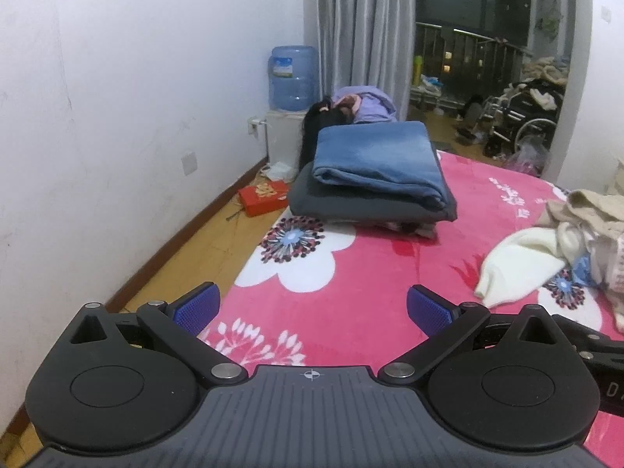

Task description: Fold clothes

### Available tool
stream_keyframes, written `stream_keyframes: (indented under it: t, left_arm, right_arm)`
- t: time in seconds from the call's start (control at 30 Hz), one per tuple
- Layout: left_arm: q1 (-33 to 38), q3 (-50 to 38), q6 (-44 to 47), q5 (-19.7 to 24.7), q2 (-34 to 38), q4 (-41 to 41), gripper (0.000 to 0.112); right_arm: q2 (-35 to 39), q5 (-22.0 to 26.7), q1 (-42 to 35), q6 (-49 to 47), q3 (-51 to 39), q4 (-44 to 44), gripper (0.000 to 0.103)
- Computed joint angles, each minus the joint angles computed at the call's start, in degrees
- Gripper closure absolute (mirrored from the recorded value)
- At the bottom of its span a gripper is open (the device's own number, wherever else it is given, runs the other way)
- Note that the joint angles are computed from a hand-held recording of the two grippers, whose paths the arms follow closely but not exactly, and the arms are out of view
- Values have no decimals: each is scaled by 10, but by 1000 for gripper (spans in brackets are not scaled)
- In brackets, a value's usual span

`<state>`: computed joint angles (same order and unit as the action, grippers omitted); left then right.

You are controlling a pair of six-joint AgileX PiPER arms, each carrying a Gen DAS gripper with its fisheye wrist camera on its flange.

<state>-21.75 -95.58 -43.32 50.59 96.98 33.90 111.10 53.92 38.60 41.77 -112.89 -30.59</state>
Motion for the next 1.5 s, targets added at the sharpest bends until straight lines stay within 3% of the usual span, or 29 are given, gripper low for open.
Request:
stream_keyframes:
  t: [0.23,0.57,1.5]
  left_arm:
    - [-2,9,-21,-8,-1,43,9]
    - [12,17,-19,-24,-7,40,9]
    - [22,35,-16,-42,-8,56,9]
  right_arm:
    - [7,-39,-4,0,-4,16,0]
    - [38,-9,12,10,-50,-5,0]
    - [69,14,25,1,-87,3,0]
